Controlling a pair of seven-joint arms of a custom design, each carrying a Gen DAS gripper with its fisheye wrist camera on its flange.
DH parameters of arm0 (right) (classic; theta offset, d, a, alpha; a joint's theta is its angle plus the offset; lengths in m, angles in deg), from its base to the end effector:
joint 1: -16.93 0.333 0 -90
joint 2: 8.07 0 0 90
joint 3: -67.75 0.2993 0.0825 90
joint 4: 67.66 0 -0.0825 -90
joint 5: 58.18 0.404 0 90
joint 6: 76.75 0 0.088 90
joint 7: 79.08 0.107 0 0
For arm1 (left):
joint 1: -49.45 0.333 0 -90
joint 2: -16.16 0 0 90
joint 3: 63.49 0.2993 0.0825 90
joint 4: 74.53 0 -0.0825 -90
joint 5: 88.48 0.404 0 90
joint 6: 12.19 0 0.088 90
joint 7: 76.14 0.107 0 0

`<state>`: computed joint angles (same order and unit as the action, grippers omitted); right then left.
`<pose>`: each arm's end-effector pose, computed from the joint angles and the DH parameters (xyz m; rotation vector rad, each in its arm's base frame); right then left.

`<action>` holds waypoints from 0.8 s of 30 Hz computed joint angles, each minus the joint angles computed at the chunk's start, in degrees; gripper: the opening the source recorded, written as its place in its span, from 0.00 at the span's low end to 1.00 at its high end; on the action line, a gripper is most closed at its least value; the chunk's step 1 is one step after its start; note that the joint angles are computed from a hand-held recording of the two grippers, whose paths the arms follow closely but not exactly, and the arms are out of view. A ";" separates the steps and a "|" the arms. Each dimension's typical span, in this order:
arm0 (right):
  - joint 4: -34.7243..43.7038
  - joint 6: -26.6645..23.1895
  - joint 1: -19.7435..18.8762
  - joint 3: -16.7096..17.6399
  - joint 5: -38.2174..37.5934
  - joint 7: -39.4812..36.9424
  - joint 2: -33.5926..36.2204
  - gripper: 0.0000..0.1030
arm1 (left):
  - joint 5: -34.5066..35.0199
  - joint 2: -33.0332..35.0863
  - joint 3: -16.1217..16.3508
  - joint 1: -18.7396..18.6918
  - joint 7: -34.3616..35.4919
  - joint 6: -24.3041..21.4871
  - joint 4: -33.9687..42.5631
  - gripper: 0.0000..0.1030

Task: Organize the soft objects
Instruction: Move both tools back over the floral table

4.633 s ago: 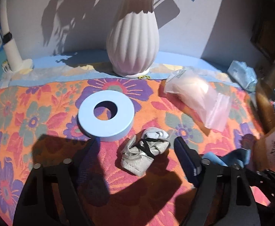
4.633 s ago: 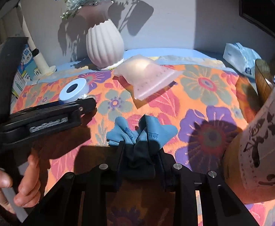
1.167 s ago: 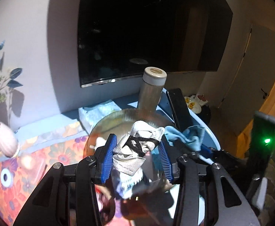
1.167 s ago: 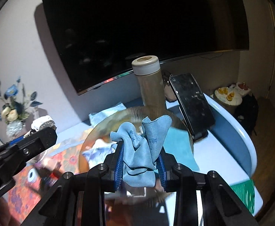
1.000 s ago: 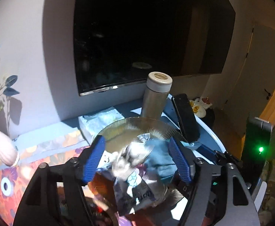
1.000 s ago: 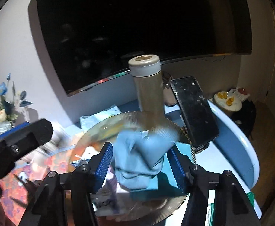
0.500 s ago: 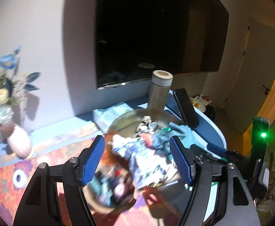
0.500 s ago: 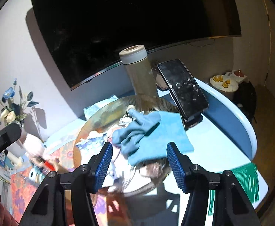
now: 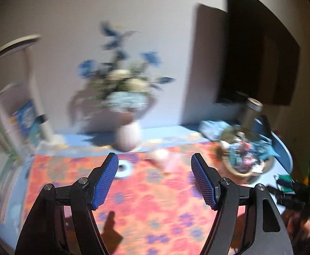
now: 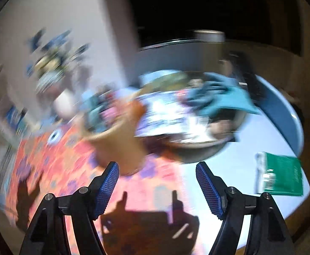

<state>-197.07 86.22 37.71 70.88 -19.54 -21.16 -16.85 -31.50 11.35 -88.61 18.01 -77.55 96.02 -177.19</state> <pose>0.5220 0.1963 0.4769 -1.9616 1.2926 -0.3245 0.3647 -0.4556 0.6062 -1.8294 1.2720 -0.7567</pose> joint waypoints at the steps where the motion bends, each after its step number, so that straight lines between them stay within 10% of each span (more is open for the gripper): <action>1: -0.18 -0.73 1.04 0.24 0.73 -2.37 -0.38 0.71 | -0.76 -2.33 0.17 0.02 -0.80 -0.68 -2.17 0.68; 9: 2.85 1.61 7.38 5.78 -5.06 -6.09 3.09 0.77 | -2.32 -16.08 -2.76 3.97 -1.49 -8.15 -11.47 0.75; 19: 23.98 1.82 11.35 5.67 -28.11 15.21 23.78 0.77 | -3.85 -1.75 1.22 8.99 -1.29 1.08 -12.69 0.85; 24: 40.11 -2.77 11.81 3.68 -31.24 21.97 35.86 0.77 | -4.06 4.92 7.14 10.57 -2.37 15.22 -12.51 0.85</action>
<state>-156.97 83.44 49.52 74.56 -50.78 0.81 19.01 -35.56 16.27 -81.48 28.57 -79.92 111.25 -189.70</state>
